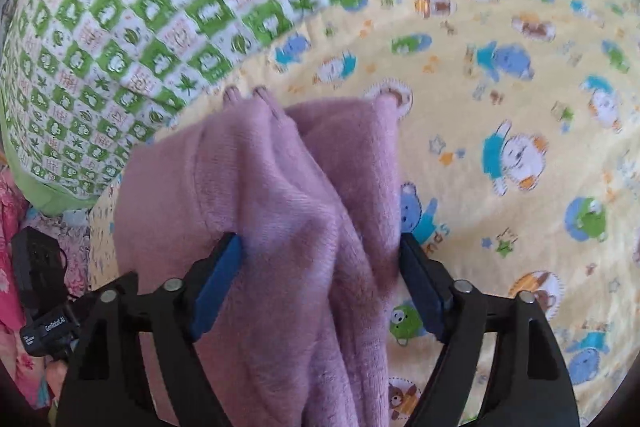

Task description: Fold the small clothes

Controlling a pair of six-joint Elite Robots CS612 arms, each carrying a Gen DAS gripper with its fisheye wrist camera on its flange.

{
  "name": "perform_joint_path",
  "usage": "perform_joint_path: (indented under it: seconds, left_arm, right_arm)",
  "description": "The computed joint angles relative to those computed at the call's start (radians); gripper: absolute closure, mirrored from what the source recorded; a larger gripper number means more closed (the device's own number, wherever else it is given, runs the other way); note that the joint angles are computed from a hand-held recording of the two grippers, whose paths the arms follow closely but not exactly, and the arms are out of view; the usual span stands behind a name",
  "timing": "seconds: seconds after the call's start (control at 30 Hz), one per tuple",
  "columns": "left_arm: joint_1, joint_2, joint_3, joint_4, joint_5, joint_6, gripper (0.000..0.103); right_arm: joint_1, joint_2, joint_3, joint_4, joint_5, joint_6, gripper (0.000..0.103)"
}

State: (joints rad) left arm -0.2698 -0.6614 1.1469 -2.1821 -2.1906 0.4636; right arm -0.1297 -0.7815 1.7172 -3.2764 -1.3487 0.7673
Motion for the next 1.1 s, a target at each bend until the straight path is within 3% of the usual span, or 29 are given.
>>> perform_joint_path:
  seconds: [0.17,0.23,0.27,0.3,0.33,0.4,0.5,0.7,0.8,0.93,1.1]
  left_arm:
    - [-0.014,0.025,-0.027,0.057,-0.004,-0.01,0.004]
    - [-0.022,0.021,-0.014,0.032,0.016,-0.013,0.004]
    - [-0.023,0.018,-0.007,0.018,0.017,-0.011,0.009]
    - [-0.022,0.013,0.002,0.011,-0.008,0.007,0.031]
    - [-0.021,0.009,0.008,0.014,-0.024,0.026,0.037]
    - [-0.021,-0.006,0.032,-0.024,-0.023,0.036,0.055]
    - [-0.009,-0.024,0.046,-0.014,-0.06,0.048,0.061]
    - [0.047,-0.079,0.078,-0.035,-0.121,0.036,0.061]
    - [0.089,-0.09,0.048,0.028,-0.129,0.06,0.061]
    - [0.131,-0.075,-0.017,0.116,-0.113,0.081,0.061]
    - [0.151,-0.025,-0.071,0.094,-0.064,0.073,0.061]
  right_arm:
    - [-0.009,0.009,0.003,-0.028,0.067,0.0,0.046]
    - [-0.007,0.011,0.001,-0.03,0.073,-0.023,0.06]
    - [-0.008,0.013,0.002,-0.044,0.085,-0.014,0.065]
    - [-0.011,0.015,0.005,-0.061,0.098,0.004,0.068]
    - [-0.012,0.016,0.009,-0.078,0.105,0.02,0.071]
    - [-0.014,0.018,0.016,-0.124,0.13,0.05,0.073]
    - [-0.01,0.013,0.022,-0.198,0.173,0.073,0.075]
    - [0.025,-0.005,-0.002,-0.259,0.249,0.081,0.075]
    - [0.044,0.008,-0.033,-0.284,0.318,0.124,0.075]
    - [0.076,0.034,-0.087,-0.249,0.377,0.106,0.075]
    - [0.1,0.093,-0.173,-0.185,0.387,0.07,0.076]
